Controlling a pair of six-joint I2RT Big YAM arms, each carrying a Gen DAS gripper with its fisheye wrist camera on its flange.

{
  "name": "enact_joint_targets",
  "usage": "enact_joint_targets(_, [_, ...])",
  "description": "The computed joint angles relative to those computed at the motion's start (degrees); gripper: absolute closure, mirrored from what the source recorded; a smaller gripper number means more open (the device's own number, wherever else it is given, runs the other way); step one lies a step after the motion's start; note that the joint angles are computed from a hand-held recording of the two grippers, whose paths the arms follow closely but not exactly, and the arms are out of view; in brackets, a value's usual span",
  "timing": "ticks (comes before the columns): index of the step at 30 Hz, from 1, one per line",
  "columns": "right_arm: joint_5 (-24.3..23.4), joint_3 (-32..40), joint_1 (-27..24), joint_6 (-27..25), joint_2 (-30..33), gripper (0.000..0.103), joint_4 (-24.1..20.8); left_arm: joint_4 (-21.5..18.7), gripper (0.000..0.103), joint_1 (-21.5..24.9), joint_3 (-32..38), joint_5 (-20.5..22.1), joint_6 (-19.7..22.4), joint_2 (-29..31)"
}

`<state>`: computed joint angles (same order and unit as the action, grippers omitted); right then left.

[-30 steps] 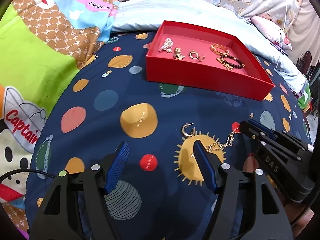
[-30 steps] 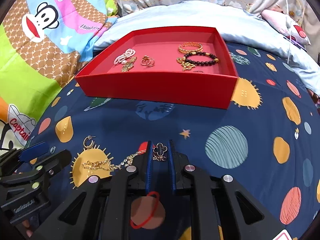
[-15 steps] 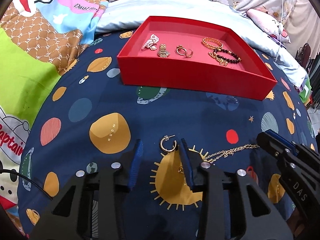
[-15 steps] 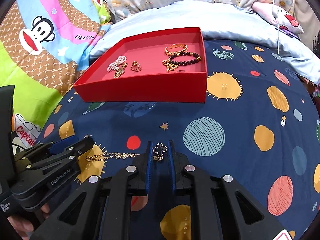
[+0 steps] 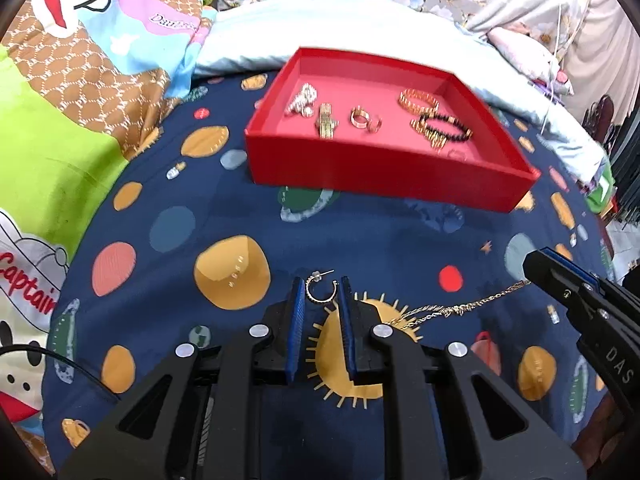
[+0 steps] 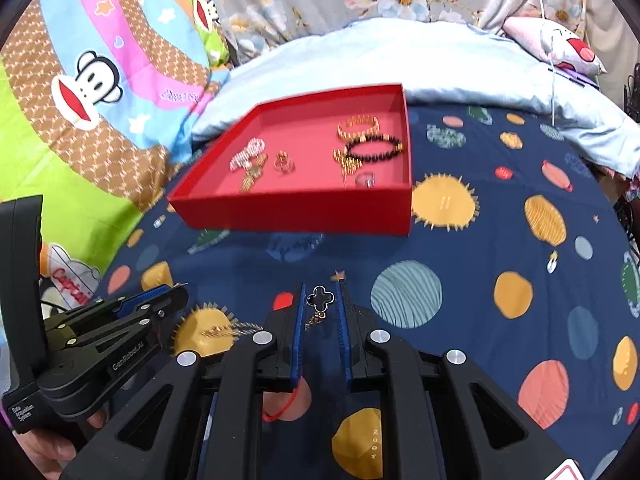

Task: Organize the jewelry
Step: 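Close the left tool on the gold hoop earring while the right tool holds the chain, then carry the clover chain and hoop earring into the red box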

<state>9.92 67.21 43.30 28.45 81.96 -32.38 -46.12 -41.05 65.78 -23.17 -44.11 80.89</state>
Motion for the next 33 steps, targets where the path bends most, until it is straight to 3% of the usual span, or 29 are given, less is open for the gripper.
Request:
enact_joint_targets(7, [1.09, 3.18, -0.62, -2.88, -1.81, 0.090, 0.12, -0.23, 0.087, 0.18, 2.83, -2.08, 2.49, -2.82])
enact_joint_targets(14, [0.66, 9.26, -2.36, -6.51, -0.28, 0.090, 0.52, 0.77, 0.087, 1.83, 8.98, -2.62, 8.45, -2.05])
enact_joint_targets(24, [-2.51, 24.15, -5.12, -11.75, 7.57, 0.090, -1.10, 1.09, 0.087, 7.05, 22.19, -2.86, 18.34, 5.32])
enact_joint_targets(33, [-6.22, 37.90, -7.34, -11.73, 19.33, 0.090, -5.25, -0.80, 0.087, 11.57, 32.56, 0.66, 21.29, 15.37])
